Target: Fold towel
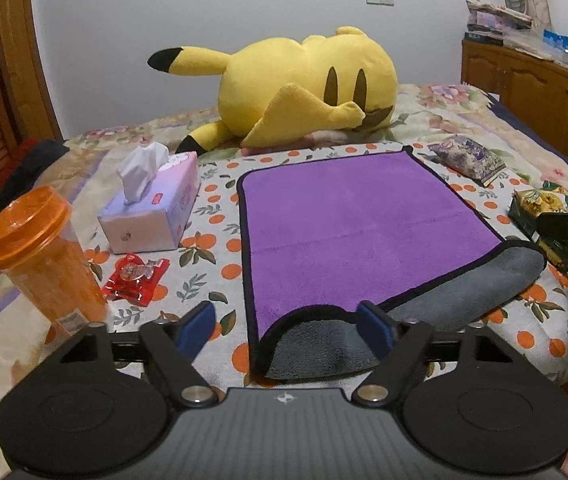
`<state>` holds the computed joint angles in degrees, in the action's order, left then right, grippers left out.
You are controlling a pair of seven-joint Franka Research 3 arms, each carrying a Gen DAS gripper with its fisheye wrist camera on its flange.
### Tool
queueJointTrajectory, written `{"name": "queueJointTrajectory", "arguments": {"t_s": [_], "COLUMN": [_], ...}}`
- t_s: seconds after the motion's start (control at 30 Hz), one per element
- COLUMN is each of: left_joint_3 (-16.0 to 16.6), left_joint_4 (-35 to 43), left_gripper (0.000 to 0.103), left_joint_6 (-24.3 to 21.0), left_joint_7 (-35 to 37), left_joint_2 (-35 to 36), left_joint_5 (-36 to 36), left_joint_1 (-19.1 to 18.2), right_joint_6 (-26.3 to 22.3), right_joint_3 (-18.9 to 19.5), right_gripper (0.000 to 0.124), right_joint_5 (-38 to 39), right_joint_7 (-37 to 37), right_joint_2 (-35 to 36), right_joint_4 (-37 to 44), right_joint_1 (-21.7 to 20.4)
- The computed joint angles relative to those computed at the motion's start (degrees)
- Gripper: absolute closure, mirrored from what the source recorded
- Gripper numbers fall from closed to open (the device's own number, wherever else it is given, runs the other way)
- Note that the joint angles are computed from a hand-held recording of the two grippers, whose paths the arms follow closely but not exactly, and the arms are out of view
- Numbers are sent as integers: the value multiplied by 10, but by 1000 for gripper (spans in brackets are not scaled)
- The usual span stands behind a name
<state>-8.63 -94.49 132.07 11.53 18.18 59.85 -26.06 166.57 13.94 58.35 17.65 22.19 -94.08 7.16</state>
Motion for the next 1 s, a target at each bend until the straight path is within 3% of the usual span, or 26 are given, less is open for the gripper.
{"name": "queueJointTrajectory", "arguments": {"t_s": [0.07, 0.17, 0.37, 0.47, 0.6, 1.0], "left_joint_3": [-1, -1, 3, 4, 4, 3], "left_joint_4": [-3, -3, -10, -12, -13, -13], "left_gripper": [36, 42, 43, 43, 43, 54], "left_joint_6": [14, 24, 45, 47, 47, 48], "left_joint_7": [5, 19, 29, 33, 44, 64], "left_joint_2": [0, 3, 5, 6, 9, 15], "left_joint_5": [-9, -23, -52, -65, -82, -124], "left_joint_1": [6, 11, 22, 25, 29, 33], "right_joint_6": [-11, -28, -74, -95, -120, -150], "right_joint_3": [-11, -23, -38, -43, -51, -55], "right_gripper": [21, 21, 22, 33, 35, 39], "right_joint_5": [-25, -64, -133, -162, -196, -253], "right_joint_7": [22, 56, 123, 148, 183, 241], "right_joint_2": [5, 15, 30, 37, 48, 81], "right_joint_4": [4, 13, 29, 37, 52, 95], "right_joint_1": [7, 14, 18, 19, 20, 14]}}
